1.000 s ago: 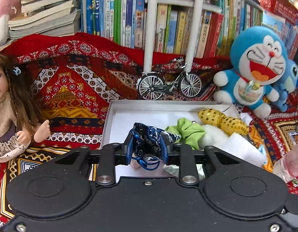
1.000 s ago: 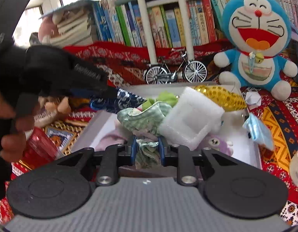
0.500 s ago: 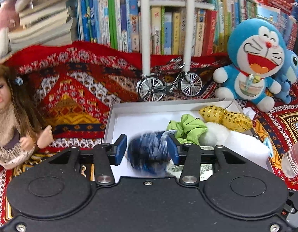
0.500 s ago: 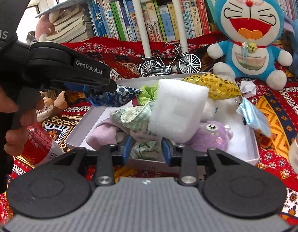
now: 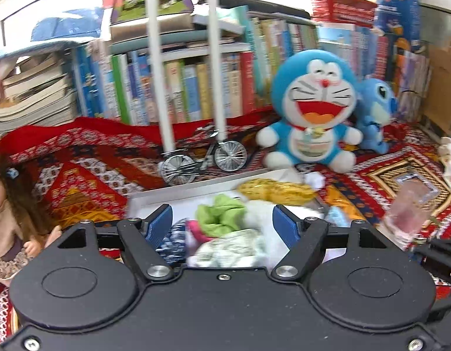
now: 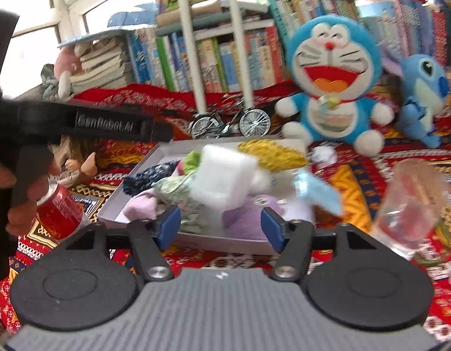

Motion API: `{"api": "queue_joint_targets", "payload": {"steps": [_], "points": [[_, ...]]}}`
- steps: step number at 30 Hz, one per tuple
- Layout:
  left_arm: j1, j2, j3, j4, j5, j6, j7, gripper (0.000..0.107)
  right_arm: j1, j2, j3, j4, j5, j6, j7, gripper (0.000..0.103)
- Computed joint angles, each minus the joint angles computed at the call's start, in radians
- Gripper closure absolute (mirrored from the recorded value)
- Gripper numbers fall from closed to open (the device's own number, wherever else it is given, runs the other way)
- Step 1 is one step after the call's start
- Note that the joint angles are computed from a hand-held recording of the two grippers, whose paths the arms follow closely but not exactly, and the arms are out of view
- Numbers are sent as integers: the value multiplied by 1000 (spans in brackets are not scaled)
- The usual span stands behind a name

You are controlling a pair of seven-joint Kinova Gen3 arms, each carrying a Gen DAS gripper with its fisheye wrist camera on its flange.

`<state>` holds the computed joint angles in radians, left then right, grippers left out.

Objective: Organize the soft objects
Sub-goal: 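Open the left tool in the tray while the right tool releases the green cloth, then move the right tool to the white paper scrap and grasp it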

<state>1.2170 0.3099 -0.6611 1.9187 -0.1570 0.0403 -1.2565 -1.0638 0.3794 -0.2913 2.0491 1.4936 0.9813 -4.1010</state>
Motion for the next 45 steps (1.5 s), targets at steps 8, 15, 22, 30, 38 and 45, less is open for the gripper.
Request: {"api": "queue_joint_targets", "payload": {"steps": [8, 15, 22, 30, 38, 45], "points": [[-79, -13, 145, -57, -20, 51, 25, 32, -11, -178, -2, 118, -103, 77, -59, 17], [-262, -16, 393, -71, -93, 38, 23, 40, 74, -347, 120, 220, -85, -166, -127, 17], [-195, 20, 396, 10, 51, -143, -216, 41, 399, -350, 57, 157, -185, -451, 21, 18], [-2, 135, 223, 31, 214, -263, -311, 34, 766, -213, -179, 18, -324, -563, 347, 20], [-333, 154, 552, 11, 243, -281, -175, 38, 819, -46, -232, -169, -529, -415, 662, 21], [-498, 186, 727, -12, 250, -272, -195, 54, 697, 46, -50, -287, -702, -374, 813, 53]]}}
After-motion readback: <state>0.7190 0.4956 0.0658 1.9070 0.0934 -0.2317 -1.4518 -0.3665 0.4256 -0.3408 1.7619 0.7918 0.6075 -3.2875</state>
